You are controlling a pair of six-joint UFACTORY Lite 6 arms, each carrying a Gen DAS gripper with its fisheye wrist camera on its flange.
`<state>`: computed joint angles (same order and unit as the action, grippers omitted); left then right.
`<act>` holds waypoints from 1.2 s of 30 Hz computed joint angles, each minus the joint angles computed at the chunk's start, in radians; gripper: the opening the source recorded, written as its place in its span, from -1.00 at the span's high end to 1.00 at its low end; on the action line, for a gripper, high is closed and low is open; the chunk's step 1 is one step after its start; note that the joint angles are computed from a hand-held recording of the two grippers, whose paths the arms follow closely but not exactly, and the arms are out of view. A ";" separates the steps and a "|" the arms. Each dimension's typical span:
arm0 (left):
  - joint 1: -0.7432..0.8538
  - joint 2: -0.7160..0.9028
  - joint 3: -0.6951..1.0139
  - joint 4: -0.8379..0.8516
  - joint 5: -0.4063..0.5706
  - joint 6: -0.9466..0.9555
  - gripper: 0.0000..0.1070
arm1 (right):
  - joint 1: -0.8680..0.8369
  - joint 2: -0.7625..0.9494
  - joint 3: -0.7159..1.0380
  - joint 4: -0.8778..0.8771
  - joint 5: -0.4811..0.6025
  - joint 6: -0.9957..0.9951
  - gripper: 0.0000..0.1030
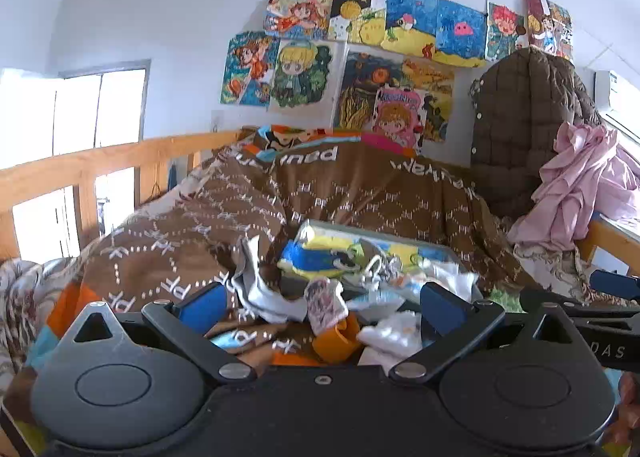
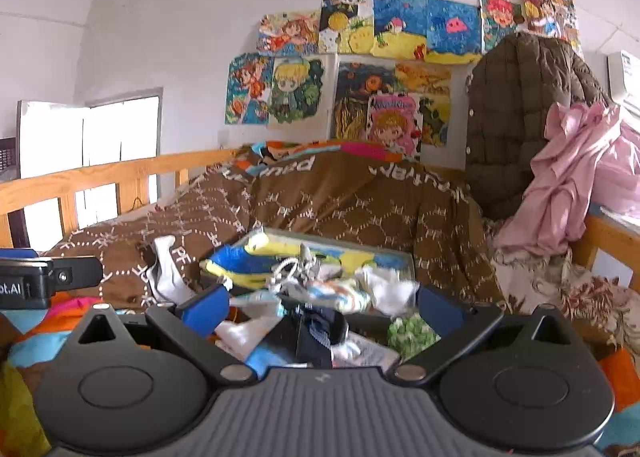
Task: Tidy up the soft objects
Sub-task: 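Move both grippers back toward the pile of items beside the tray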
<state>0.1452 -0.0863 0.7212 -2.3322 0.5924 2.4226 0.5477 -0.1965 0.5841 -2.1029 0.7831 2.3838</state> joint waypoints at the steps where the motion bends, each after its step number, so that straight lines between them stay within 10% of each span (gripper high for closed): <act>1: 0.005 -0.003 -0.013 -0.003 0.005 0.013 -0.91 | 0.002 -0.007 -0.006 0.015 -0.011 -0.003 -0.99; 10: -0.042 -0.037 -0.053 -0.222 -0.107 0.223 -0.91 | -0.043 -0.084 -0.055 0.085 -0.205 0.013 -0.99; 30: 0.089 0.131 0.108 0.496 -0.039 -0.475 -0.91 | -0.133 0.052 0.049 -0.052 -0.471 0.116 -0.99; 36: 0.056 0.194 0.148 0.455 -0.114 -0.441 -0.91 | -0.158 0.093 0.077 -0.072 -0.480 0.158 -0.99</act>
<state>0.2011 0.1080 0.8694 -1.8774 0.4783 1.9820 0.3895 -0.1037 0.6613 -2.1750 0.3035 2.5421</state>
